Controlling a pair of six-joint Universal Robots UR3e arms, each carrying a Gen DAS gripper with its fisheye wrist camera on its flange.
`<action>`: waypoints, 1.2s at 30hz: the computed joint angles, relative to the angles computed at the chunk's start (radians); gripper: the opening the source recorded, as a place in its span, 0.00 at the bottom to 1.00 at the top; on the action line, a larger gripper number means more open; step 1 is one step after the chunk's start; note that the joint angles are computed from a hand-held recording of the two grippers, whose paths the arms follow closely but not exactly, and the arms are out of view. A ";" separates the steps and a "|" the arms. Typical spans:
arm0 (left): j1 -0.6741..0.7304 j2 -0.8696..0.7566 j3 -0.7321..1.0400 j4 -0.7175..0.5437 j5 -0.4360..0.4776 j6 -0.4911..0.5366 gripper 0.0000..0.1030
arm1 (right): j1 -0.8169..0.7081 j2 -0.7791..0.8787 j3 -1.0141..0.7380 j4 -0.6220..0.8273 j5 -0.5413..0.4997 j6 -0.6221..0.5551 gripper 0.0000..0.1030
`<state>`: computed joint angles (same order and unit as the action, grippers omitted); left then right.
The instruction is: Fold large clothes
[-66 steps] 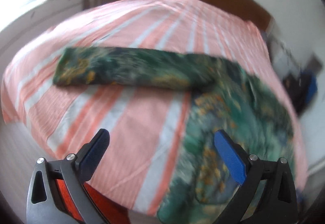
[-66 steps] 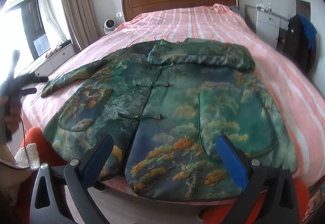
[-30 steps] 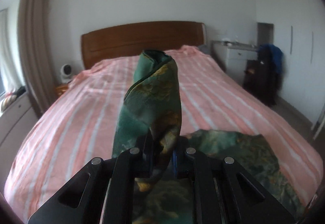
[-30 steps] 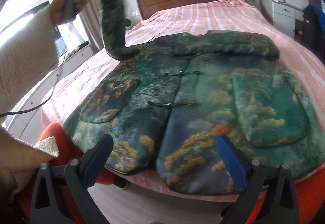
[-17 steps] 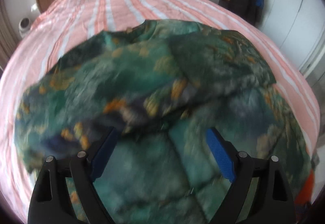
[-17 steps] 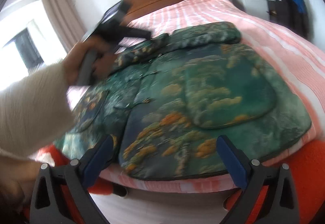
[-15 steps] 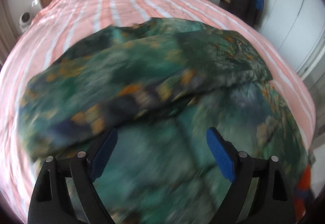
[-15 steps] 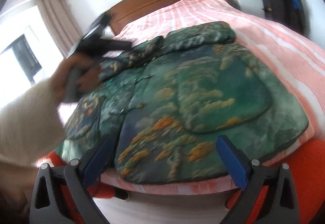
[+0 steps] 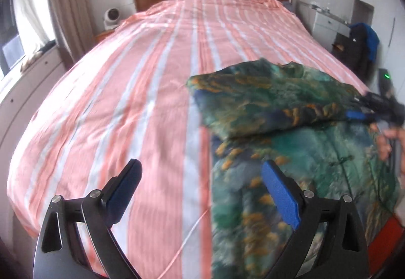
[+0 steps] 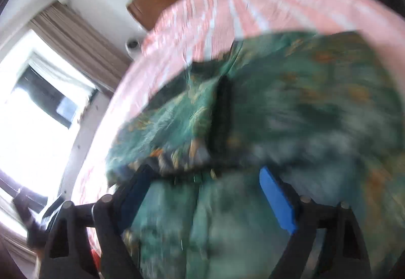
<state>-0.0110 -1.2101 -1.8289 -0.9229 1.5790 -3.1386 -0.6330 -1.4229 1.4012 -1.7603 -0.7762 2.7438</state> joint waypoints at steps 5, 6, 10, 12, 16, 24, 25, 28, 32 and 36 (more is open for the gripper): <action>0.083 0.108 -0.140 0.013 0.001 0.072 0.94 | 0.153 0.212 -0.242 -0.092 -0.119 0.215 0.16; 0.073 0.097 -0.160 0.046 0.008 0.068 0.94 | 0.151 0.180 -0.223 -0.164 -0.112 0.216 0.16; 0.044 -0.003 -0.143 0.118 -0.019 0.044 0.94 | 0.182 0.127 -0.157 -0.374 -0.259 0.209 0.16; -0.011 -0.128 -0.063 0.168 0.000 0.011 0.94 | 0.222 0.200 -0.196 -0.305 -0.361 0.177 0.17; -0.101 -0.392 0.201 0.222 0.054 -0.041 0.94 | 0.246 0.205 -0.048 -0.464 -0.399 0.179 0.26; -0.156 -0.811 0.630 0.233 0.132 -0.055 0.94 | 0.150 0.044 -0.038 -0.425 -0.194 0.099 0.49; -0.159 -0.834 0.637 0.231 0.136 -0.049 0.94 | 0.144 0.054 -0.066 -0.377 -0.146 0.068 0.49; -0.168 -0.927 0.666 0.158 0.144 -0.005 0.94 | 0.183 0.144 -0.147 -0.278 -0.081 0.002 0.49; -0.167 -0.905 0.575 0.215 0.154 0.035 0.97 | 0.277 0.261 -0.159 -0.260 -0.254 -0.019 0.46; -0.135 -0.801 0.541 0.226 0.061 0.050 0.97 | 0.248 0.173 -0.129 -0.299 -0.205 -0.036 0.49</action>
